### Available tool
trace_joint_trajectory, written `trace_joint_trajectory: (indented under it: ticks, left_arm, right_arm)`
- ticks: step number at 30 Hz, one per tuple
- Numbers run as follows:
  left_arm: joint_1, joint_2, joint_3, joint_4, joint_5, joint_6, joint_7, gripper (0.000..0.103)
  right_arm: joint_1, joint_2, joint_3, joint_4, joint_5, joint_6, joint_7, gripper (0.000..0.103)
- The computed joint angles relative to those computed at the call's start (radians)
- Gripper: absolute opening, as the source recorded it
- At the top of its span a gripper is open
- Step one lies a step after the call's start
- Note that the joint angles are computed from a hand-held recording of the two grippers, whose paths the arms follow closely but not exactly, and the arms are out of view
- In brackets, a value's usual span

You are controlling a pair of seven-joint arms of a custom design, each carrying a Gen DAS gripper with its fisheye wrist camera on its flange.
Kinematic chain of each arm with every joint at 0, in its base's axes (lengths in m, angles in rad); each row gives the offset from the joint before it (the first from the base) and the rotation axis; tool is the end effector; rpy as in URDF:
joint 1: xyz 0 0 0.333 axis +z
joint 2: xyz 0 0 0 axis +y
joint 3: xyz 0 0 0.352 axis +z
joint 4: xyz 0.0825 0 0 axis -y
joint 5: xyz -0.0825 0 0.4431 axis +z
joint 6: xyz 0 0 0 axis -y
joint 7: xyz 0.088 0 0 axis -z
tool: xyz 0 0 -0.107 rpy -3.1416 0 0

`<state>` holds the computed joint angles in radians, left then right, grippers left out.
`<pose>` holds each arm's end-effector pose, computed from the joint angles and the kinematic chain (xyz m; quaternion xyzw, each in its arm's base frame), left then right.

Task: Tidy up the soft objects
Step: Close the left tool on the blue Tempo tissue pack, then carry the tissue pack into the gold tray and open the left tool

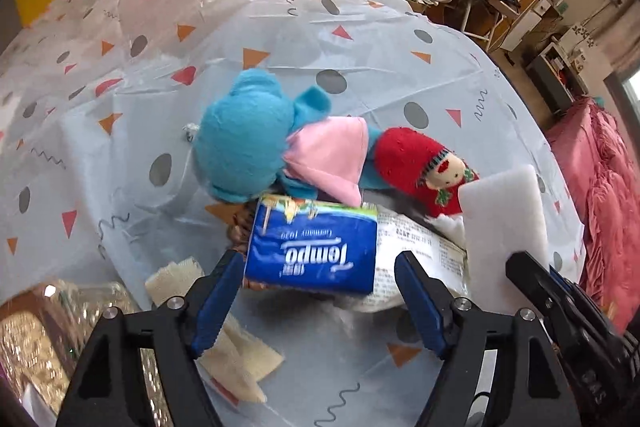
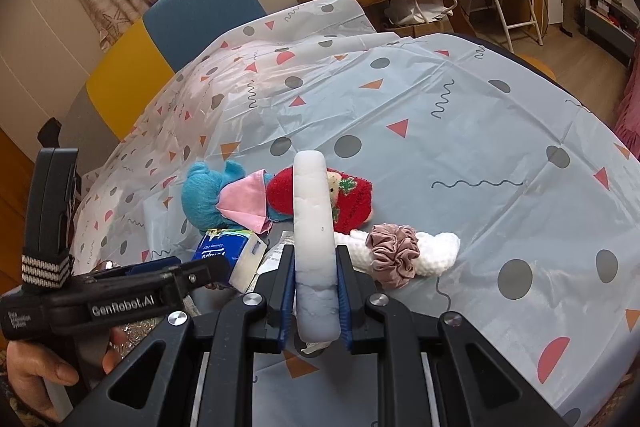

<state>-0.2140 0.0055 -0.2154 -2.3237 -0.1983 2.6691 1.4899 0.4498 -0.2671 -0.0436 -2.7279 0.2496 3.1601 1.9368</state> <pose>0.5308 -0.2366 0.3678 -0.6277 0.7577 -0.1755 0.0335 0.4347 0.1630 0.3745 -0.5898 0.7315 -0.0894 0.3303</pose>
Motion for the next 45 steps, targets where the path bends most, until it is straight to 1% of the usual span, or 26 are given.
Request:
trace_joint_trajectory:
  ticks: [3,4,5,6,7,8,9,10,11,12,15,18,19,22,25,27,28,32,35,36,38,40,45]
  left_arm:
    - [-0.010,0.045,-0.006,0.029,0.086,-0.006,-0.059,0.079]
    - [-0.016,0.058,-0.005,0.036,0.138,-0.009,-0.090,0.079]
    - [-0.022,0.065,-0.003,0.037,0.189,-0.008,-0.125,0.077]
    - [-0.027,0.075,-0.002,0.042,0.231,-0.010,-0.151,0.071]
    - [-0.028,0.077,-0.004,0.041,0.240,-0.005,-0.149,0.071]
    - [-0.029,0.072,-0.005,0.034,0.250,0.008,-0.147,0.066]
    - [-0.029,0.062,-0.008,0.026,0.254,0.019,-0.130,0.060]
    - [-0.028,0.053,-0.009,0.020,0.251,0.019,-0.118,0.058]
    - [-0.025,0.042,-0.011,0.016,0.232,0.019,-0.099,0.052]
    - [-0.020,0.027,-0.013,0.008,0.194,0.019,-0.067,0.046]
    - [-0.016,-0.012,-0.010,-0.009,0.120,0.011,-0.003,0.036]
    - [-0.018,-0.060,-0.002,-0.039,0.058,0.013,0.059,0.031]
    - [-0.018,-0.068,-0.001,-0.044,0.058,0.014,0.060,0.031]
    - [-0.015,-0.092,-0.004,-0.078,0.114,0.007,0.021,0.030]
    - [-0.015,-0.126,-0.007,-0.126,0.147,0.039,-0.015,0.030]
    - [-0.003,-0.143,-0.022,-0.147,0.237,0.058,-0.074,0.029]
    - [-0.005,-0.147,-0.023,-0.154,0.253,0.069,-0.080,0.028]
    - [-0.050,-0.204,0.012,-0.202,0.141,0.135,-0.011,0.026]
    - [-0.117,-0.261,0.075,-0.238,-0.036,0.177,0.093,0.026]
    - [-0.136,-0.281,0.095,-0.246,-0.088,0.184,0.124,0.026]
    - [-0.171,-0.315,0.136,-0.256,-0.183,0.195,0.189,0.026]
    - [-0.157,-0.346,0.143,-0.257,-0.208,0.189,0.200,0.026]
    - [-0.075,-0.428,0.141,-0.283,-0.183,0.221,0.150,0.026]
  right_arm:
    - [0.023,0.000,-0.023,0.000,0.012,0.004,-0.012,0.017]
    - [0.039,0.001,-0.038,0.001,0.020,0.005,-0.020,0.017]
    - [0.049,0.001,-0.047,0.001,0.026,0.005,-0.027,0.017]
    - [0.054,0.003,-0.052,0.003,0.029,0.006,-0.033,0.017]
    - [0.047,0.006,-0.044,0.005,0.029,0.004,-0.033,0.017]
    - [0.048,0.007,-0.045,0.007,0.030,0.000,-0.037,0.017]
    - [0.054,0.008,-0.049,0.008,0.035,0.000,-0.043,0.017]
    - [0.046,0.012,-0.041,0.011,0.034,-0.001,-0.043,0.017]
    - [0.037,0.013,-0.032,0.013,0.033,-0.005,-0.042,0.017]
    - [0.042,0.013,-0.035,0.012,0.037,-0.004,-0.047,0.017]
    - [0.016,0.008,-0.008,0.008,0.031,-0.002,-0.037,0.017]
    - [-0.001,0.007,0.009,0.008,0.021,-0.007,-0.025,0.017]
    - [-0.002,0.007,0.009,0.007,0.019,-0.006,-0.025,0.017]
    - [-0.039,0.006,0.045,0.007,-0.006,-0.009,-0.003,0.017]
    - [-0.054,0.003,0.058,0.004,-0.023,-0.008,0.015,0.017]
    - [-0.058,0.002,0.061,0.002,-0.032,-0.004,0.022,0.017]
    - [-0.069,0.003,0.071,0.003,-0.040,-0.005,0.030,0.017]
    - [-0.048,0.002,0.048,0.001,-0.042,-0.001,0.029,0.017]
    - [-0.046,0.002,0.047,0.001,-0.050,0.006,0.028,0.017]
    - [-0.036,0.002,0.038,0.000,-0.049,0.008,0.023,0.017]
    - [-0.050,0.001,0.053,-0.001,-0.060,0.012,0.027,0.017]
    - [-0.055,0.000,0.059,-0.002,-0.069,0.013,0.030,0.017]
    - [-0.044,-0.003,0.057,-0.006,-0.088,0.034,0.019,0.017]
